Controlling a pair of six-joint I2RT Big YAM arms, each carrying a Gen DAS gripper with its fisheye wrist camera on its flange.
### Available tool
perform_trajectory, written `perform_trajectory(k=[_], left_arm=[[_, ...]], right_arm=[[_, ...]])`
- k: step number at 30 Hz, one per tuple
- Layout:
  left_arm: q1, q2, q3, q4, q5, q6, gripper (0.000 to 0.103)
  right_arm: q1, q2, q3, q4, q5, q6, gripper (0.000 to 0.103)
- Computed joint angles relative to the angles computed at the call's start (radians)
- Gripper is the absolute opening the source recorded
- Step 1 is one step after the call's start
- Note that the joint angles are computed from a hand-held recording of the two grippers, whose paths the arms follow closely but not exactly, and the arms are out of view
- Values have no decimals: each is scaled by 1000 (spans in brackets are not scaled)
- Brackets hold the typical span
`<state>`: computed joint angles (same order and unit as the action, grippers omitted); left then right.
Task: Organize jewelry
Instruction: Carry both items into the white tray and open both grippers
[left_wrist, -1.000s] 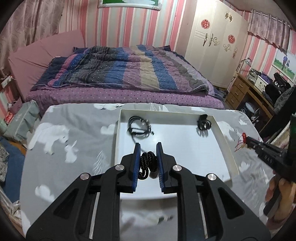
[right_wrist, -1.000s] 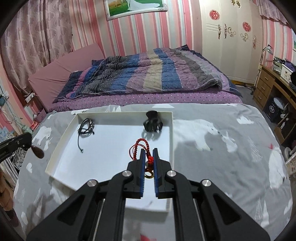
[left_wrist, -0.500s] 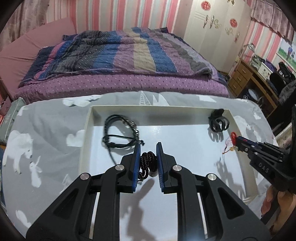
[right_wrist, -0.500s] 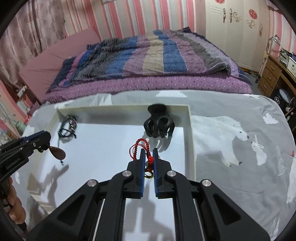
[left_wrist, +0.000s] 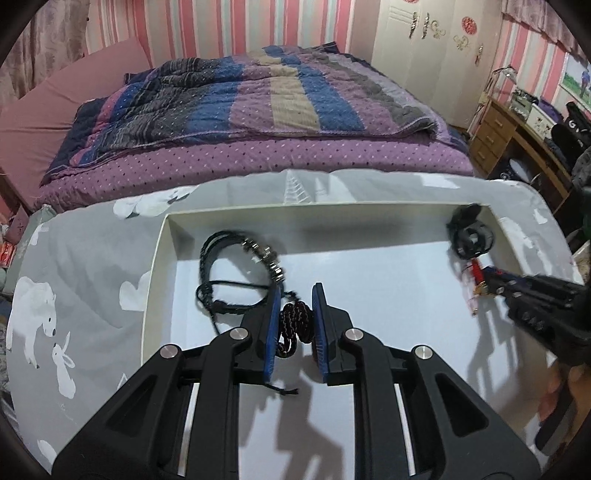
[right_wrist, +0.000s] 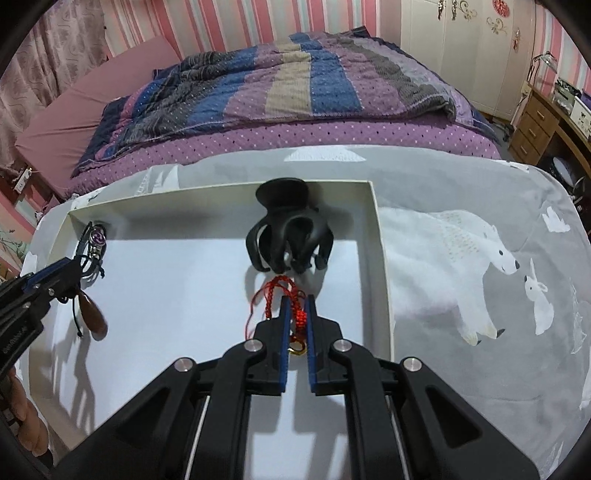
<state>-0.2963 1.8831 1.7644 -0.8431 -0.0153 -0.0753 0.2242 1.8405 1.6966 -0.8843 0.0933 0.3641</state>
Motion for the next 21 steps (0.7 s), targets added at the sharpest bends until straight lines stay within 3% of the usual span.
perform_trajectory(k=[9,15,17,18,21], left_arm=[[4,36,46,-57,-38,-11,17],[-3,48,69,-81,-73,-9,22],[-6,41,67,-82,-87,-12,24],[-4,34,61,-78,-85,-13,26],[-2,5,39,-64,-92,-23,39]], right_arm=[[10,24,42,-43,42,-31,9],[2,28,61,-80,7,-35,10],[0,27,60,-83,7,-34,21],[-2,23,56,-80,9,-31,33],[-3,8,45,-67,10,-36,36]])
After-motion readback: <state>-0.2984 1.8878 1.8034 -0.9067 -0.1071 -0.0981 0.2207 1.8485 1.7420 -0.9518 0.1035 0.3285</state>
